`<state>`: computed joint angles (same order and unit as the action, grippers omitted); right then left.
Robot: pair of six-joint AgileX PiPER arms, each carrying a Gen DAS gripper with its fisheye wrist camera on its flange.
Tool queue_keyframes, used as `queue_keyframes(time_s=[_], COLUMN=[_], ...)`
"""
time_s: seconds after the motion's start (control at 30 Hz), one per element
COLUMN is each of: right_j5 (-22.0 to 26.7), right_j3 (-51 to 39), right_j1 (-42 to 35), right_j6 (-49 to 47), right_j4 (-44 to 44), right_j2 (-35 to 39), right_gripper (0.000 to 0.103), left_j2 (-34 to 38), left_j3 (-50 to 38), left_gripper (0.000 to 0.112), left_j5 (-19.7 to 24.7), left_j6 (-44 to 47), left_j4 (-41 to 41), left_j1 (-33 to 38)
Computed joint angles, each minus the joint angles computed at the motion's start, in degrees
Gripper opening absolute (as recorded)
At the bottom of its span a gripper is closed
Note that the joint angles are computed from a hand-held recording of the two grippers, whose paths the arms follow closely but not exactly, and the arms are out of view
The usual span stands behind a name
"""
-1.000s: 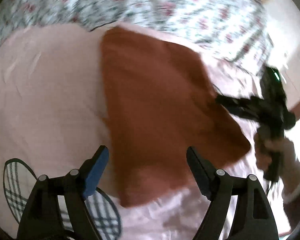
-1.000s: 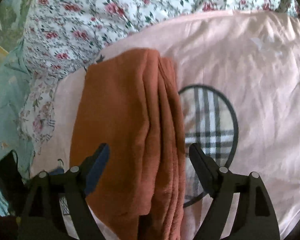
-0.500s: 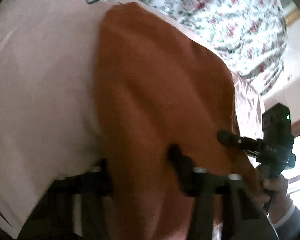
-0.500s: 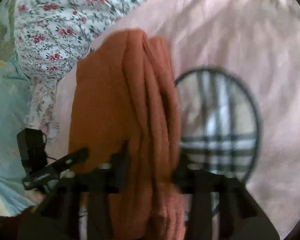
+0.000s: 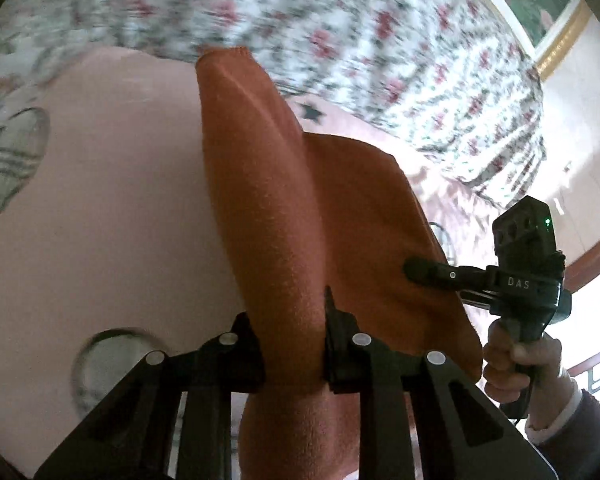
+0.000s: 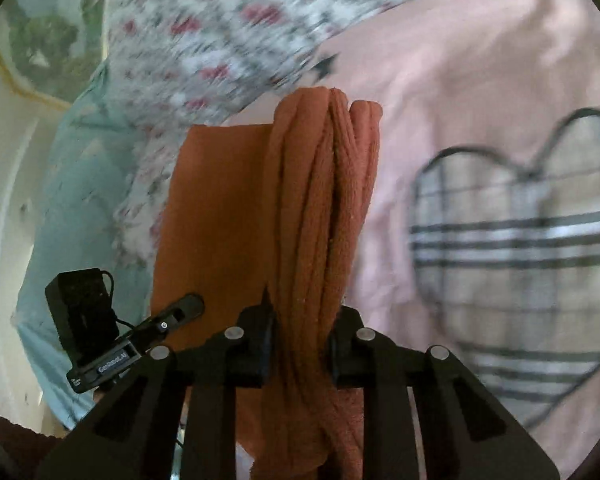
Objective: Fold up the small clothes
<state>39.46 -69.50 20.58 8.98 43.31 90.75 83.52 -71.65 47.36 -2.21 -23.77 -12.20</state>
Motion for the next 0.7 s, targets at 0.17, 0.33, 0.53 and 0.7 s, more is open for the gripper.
queue_keyframes(time_s=[0.17, 0.33, 0.53, 0.7], right_j5=[-3.20, -3.85, -1.14, 2.05], right_j3=[-3.30, -4.54, -4.89, -7.55], right_j1=[6.53, 9.16, 9.27, 12.23], right_j6=[1.02, 6.82, 13.84, 27.70], right_j4=[1.38, -3.88, -12.21, -29.69], right_j2=[5.67, 9.06, 8.99, 5.29], right_gripper=[0.022, 0.022, 0.036, 0.042], left_j2=[-4.61, -4.58, -4.00, -7.37], left_j3=[5.17, 11.91, 14.00, 14.57], left_gripper=[0.021, 0.024, 0.048, 0.056], left_j5=[1.86, -0.63, -1.55, -0.41], left_j6=[1.88, 3.14, 0.95, -1.42], left_j4=[0.37, 0.09, 1.15, 4.07], left_j1=[6.02, 9.15, 11.09, 12.53])
